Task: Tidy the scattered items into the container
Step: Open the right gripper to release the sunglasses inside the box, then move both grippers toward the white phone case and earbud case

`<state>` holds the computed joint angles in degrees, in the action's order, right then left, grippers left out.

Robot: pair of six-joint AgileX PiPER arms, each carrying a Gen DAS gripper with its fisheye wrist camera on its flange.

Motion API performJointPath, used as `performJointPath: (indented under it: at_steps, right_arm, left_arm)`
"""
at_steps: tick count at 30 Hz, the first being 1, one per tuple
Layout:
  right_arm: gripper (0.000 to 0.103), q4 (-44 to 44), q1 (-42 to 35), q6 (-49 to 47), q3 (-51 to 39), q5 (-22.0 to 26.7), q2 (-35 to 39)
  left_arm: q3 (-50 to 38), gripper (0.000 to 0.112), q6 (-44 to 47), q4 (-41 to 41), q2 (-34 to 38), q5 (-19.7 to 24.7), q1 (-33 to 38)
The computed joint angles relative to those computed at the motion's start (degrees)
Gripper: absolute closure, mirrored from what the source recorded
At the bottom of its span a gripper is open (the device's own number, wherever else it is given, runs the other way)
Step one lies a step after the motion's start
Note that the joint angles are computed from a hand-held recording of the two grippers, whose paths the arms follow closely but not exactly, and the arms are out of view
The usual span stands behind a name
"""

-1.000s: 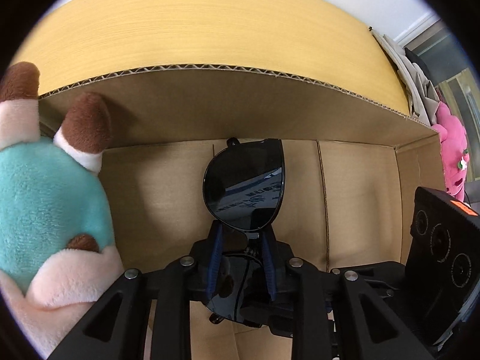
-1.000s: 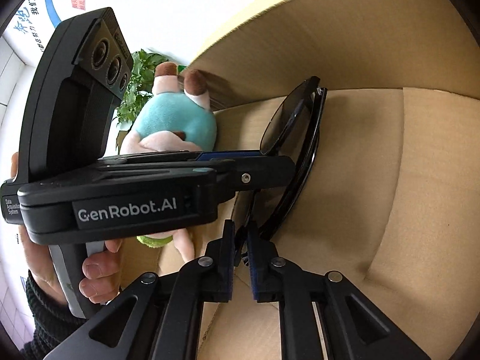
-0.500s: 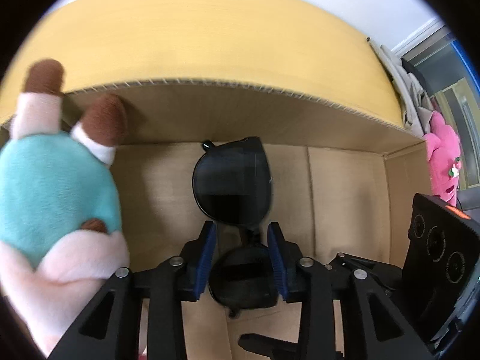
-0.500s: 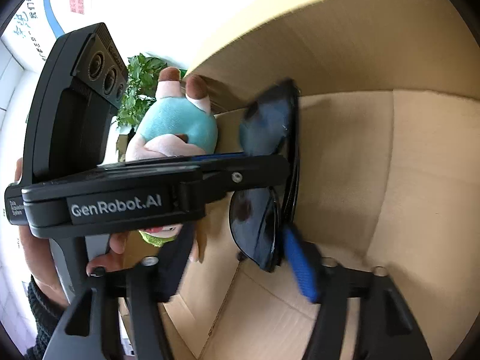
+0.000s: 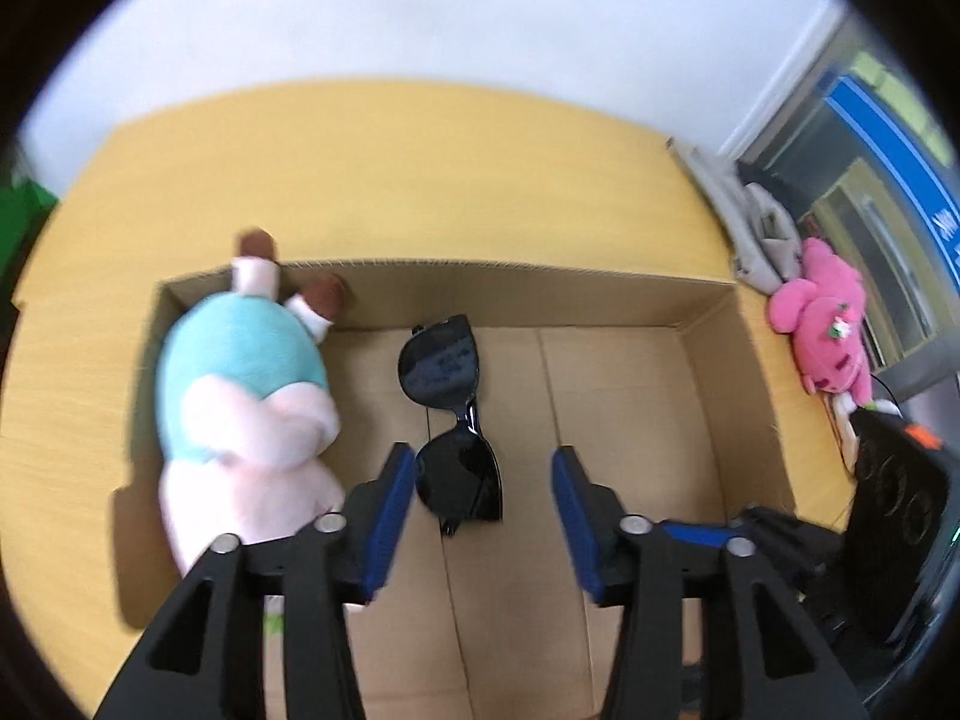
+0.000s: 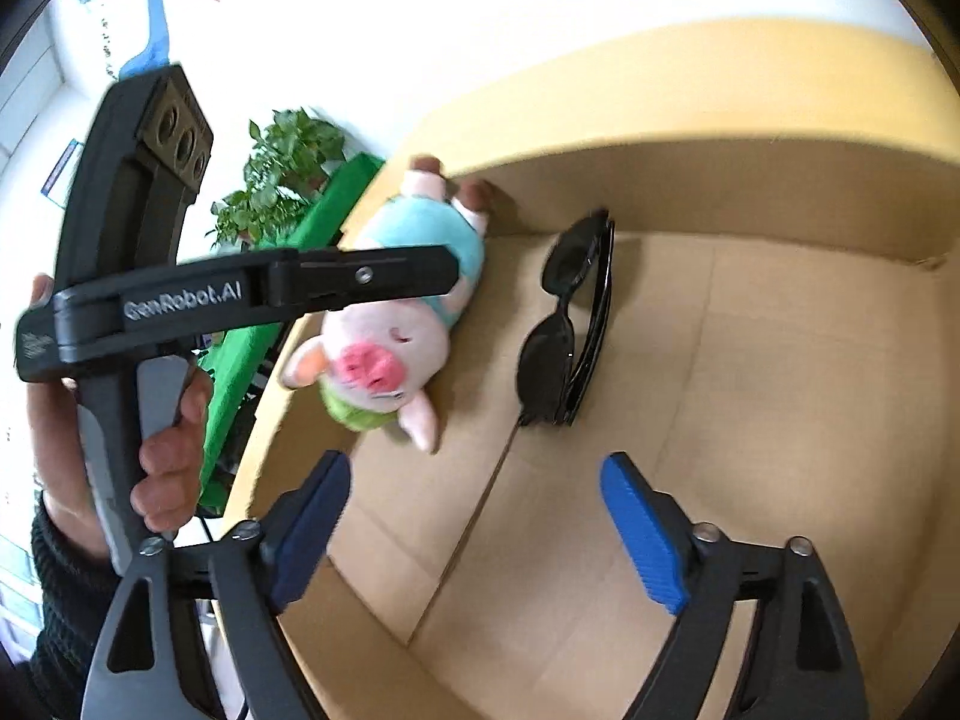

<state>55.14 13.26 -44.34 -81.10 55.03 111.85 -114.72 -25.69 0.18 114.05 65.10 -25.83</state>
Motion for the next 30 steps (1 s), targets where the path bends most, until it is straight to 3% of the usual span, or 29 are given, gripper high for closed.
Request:
performJointPath:
  at_steps: [2,6,9,13,16,23,30]
  right_arm:
    - [0.006,-0.19,0.73,-0.56,5.41,-3.81,-5.67]
    - [0.005,-6.12,-3.61,4.47,8.94,-3.28,-18.4]
    - [0.004,-6.51,-2.63,5.53,14.88,-7.98,-26.43]
    - [0.004,-15.49,-1.99,12.14,21.51,-11.21,-39.85]
    - [0.004,-28.76,3.85,24.12,25.55,-16.01,-47.79]
    - [0.004,-48.09,14.55,44.19,30.86,-16.57,-57.18]
    - [0.004,-49.91,15.48,45.63,36.25,-15.97,-62.69]
  left_arm:
    - [9.56,0.055,-2.51,4.75,-7.96,-5.12,-3.14]
    - [26.39,0.034,-11.54,16.52,-22.36,-12.53,-11.4]
    - [37.48,0.033,-17.51,19.9,-31.51,-16.76,-16.87]
    - [45.14,0.033,-28.92,29.18,-37.42,-15.73,-25.92]
    - [49.37,0.033,-39.16,37.04,-39.93,-13.49,-33.11]
    - [55.18,0.033,-56.33,45.22,-41.25,-12.45,-43.24]
    - [62.3,0.033,-66.67,46.54,-42.63,-15.34,-45.41]
